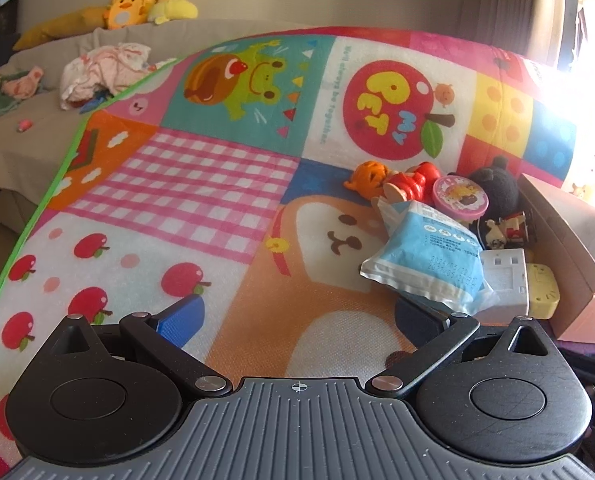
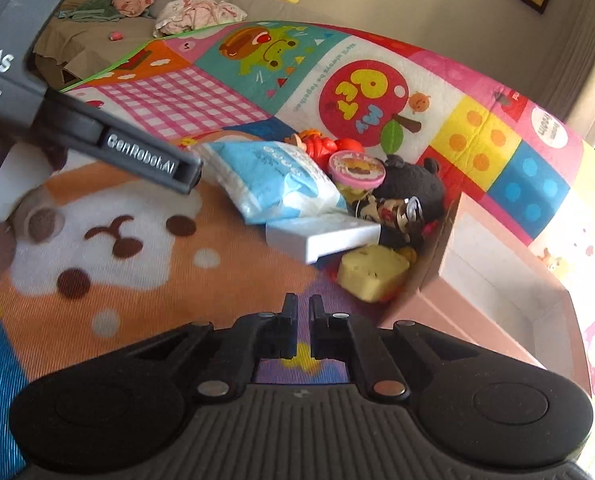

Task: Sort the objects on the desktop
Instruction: 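Grasp the yellow Hello Kitty keychain with the right tool, then grasp the white battery charger with the left tool, set it down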

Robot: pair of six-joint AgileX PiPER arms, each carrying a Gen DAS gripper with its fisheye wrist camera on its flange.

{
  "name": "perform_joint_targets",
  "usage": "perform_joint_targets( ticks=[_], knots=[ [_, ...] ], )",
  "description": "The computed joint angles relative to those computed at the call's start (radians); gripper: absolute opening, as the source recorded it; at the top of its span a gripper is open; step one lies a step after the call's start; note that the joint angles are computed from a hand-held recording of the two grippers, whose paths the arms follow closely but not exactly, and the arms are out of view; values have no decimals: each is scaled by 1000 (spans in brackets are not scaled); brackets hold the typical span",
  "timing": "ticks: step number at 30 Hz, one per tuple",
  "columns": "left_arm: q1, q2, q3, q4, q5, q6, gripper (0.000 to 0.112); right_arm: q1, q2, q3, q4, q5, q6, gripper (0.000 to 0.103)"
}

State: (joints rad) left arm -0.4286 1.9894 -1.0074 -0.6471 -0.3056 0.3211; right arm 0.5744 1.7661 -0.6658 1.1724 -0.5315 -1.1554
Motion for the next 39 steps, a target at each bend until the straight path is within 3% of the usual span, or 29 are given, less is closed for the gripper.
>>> perform_joint_targets(
  ticks=[4,6,8,10,13,14,15,18,20,21,24,27,31,33,35,37,39],
  knots=[
    [-30,-48,69,194,-75,-159,103,-32,-99,133,-74,-71,139,6],
    [-60,-79,111,320,-124,-218,103,-84,-137,173,-99,-112,207,12],
    [-98,-96,131,397,-152,-205,103,-162,-175,206,-132,-142,310,41],
    [-143,-94,128,404,-167,-127,103,-269,-217,233,-206,-143,458,55],
    [-207,-54,87,340,-177,40,95,-465,-238,222,-320,-69,630,55],
    [-223,-34,62,313,-169,100,79,-517,-217,203,-342,-59,669,55],
    [-235,-10,31,295,-148,149,69,-563,-193,182,-366,-41,696,55],
    [-249,57,-51,255,-115,232,71,-665,-124,121,-491,32,800,51],
    [-251,93,-95,203,-108,299,69,-700,-86,85,-598,68,869,40],
    [-247,108,-117,185,-101,320,65,-699,-70,63,-606,83,863,39],
    [-228,139,-167,157,-69,358,55,-630,-14,15,-460,16,697,41],
    [-199,153,-195,239,-24,297,43,-621,9,-19,-491,24,682,41],
    [-175,152,-202,246,1,257,29,-605,24,-42,-537,29,678,41],
    [-162,144,-198,191,-1,274,21,-565,13,-28,-469,-26,624,41],
    [-144,124,-171,202,-19,237,20,-515,-15,19,-465,-121,615,41],
    [-116,83,-124,291,-26,119,20,-435,-49,74,-445,-228,563,42],
    [-89,29,-62,401,-26,-16,20,-355,-76,117,-460,-278,511,44]
  ],
)
